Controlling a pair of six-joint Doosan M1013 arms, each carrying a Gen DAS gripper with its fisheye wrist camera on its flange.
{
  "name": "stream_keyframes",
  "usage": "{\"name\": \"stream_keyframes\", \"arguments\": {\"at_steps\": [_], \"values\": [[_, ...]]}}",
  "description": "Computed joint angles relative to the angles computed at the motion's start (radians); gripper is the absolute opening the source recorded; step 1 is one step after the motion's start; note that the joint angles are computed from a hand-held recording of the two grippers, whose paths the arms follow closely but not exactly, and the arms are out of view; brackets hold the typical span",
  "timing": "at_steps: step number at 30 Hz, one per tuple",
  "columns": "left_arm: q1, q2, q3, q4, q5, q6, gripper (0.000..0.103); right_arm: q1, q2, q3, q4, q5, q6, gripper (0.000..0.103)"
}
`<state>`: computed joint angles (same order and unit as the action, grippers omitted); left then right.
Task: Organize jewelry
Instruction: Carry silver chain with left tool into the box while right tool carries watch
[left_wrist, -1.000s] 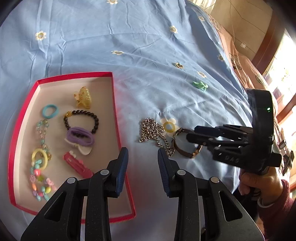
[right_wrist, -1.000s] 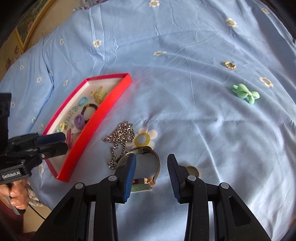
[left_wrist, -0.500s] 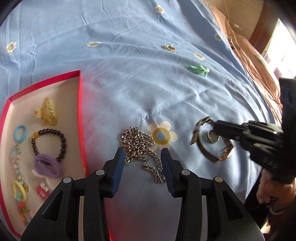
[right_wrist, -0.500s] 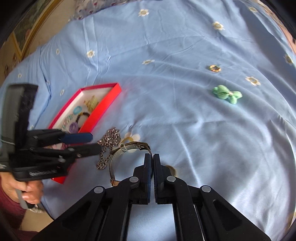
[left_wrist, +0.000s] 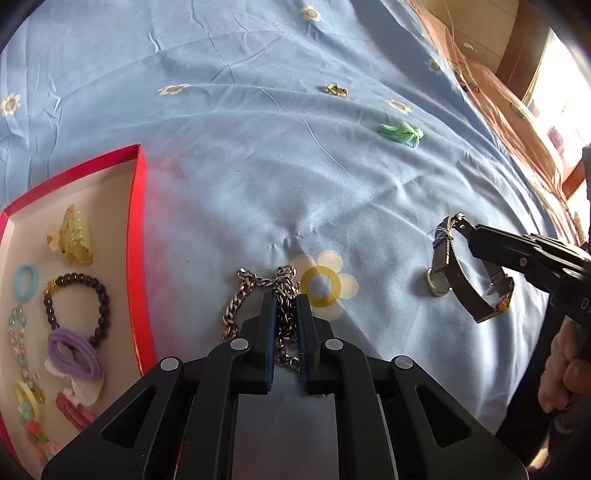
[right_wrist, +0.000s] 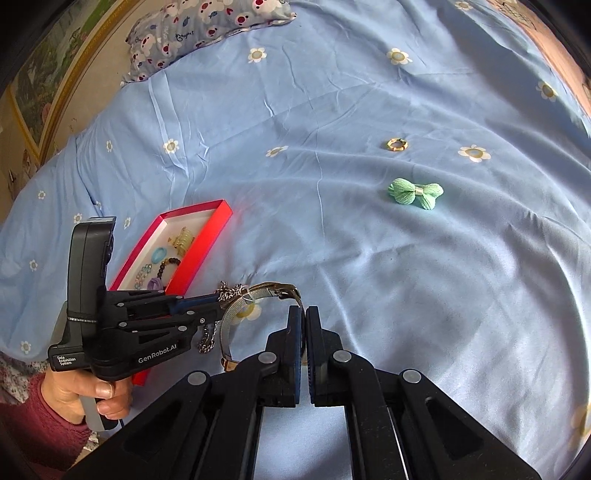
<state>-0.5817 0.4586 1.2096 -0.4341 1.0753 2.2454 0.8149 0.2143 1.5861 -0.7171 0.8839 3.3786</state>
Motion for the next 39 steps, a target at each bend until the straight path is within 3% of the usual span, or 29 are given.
{"name": "stream_keyframes", "arguments": {"at_steps": [16,39], "values": [[0.090,-0.090,0.056,-0.209,-0.018,0.042,0.008,0.022,0.032,-0.078,-0.043,-0.003,-0.042,0.002],[0.220,-0.146,0.117,-0.251,-0.080,-0.002,0.008,0.024,0.141,-0.250,0.053,-0.097,-0.275,0.002]]}}
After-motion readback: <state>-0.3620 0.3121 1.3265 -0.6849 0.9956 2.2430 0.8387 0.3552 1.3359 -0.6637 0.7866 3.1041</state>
